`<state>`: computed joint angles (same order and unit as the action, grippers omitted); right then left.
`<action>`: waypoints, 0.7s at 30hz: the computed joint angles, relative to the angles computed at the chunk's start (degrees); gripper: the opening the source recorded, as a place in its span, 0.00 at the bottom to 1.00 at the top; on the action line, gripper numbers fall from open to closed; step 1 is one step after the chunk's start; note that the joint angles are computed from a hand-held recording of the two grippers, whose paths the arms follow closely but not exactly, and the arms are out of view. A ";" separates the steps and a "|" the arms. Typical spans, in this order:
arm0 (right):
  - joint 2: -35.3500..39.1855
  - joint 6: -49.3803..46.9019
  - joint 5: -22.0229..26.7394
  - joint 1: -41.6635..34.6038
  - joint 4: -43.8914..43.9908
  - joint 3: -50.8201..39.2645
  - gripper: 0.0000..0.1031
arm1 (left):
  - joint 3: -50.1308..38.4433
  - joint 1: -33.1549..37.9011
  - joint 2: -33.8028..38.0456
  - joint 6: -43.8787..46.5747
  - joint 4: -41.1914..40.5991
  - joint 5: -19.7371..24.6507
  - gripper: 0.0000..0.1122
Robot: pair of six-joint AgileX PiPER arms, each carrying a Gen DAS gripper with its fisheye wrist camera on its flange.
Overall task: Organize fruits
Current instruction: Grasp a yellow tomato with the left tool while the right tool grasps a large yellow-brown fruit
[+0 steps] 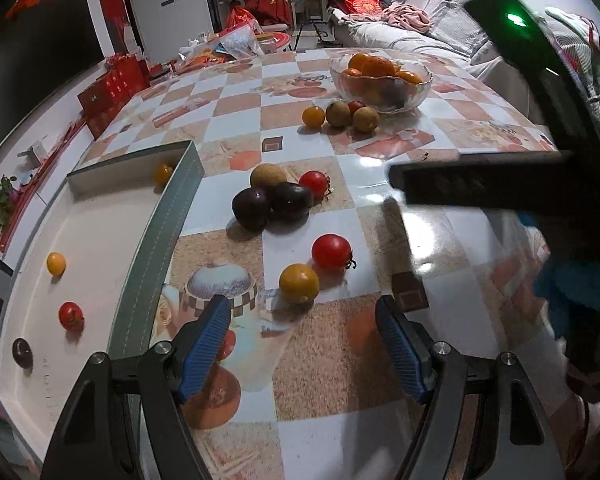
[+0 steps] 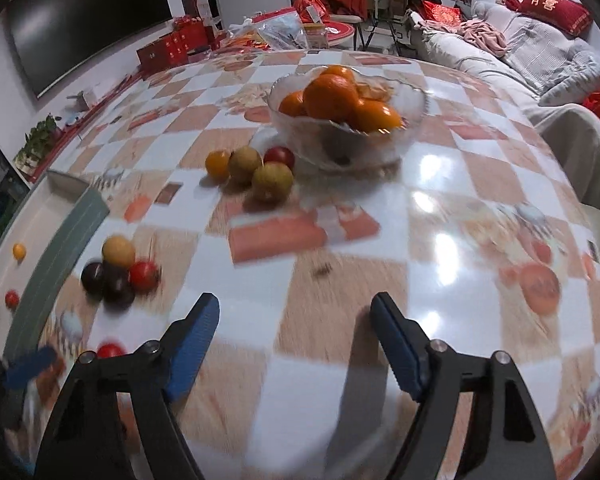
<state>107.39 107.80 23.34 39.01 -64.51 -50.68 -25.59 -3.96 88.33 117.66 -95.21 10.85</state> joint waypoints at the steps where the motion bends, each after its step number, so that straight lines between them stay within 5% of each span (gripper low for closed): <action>1: 1.04 -0.96 0.46 -0.45 0.17 -1.40 0.79 | -0.13 0.08 0.43 1.44 -1.53 0.07 0.68; 10: 7.13 -6.93 1.76 -3.39 1.71 -10.45 0.77 | -2.86 2.49 4.02 -1.06 1.00 2.99 0.54; 15: 7.92 -5.97 2.24 -3.61 0.96 -12.07 0.62 | -3.43 2.87 4.22 -4.68 4.51 4.04 0.45; 18: 7.88 -4.26 1.57 -4.03 -0.26 -12.12 0.46 | -3.66 3.23 4.10 -5.90 5.75 4.41 0.35; 19: 7.96 -3.80 1.17 -4.30 -0.67 -12.25 0.32 | -3.86 3.52 4.23 -6.86 6.83 4.76 0.35; 21: 7.34 -0.27 -0.75 -4.93 -3.19 -11.04 0.29 | -3.83 3.86 4.19 -6.87 6.94 4.94 0.35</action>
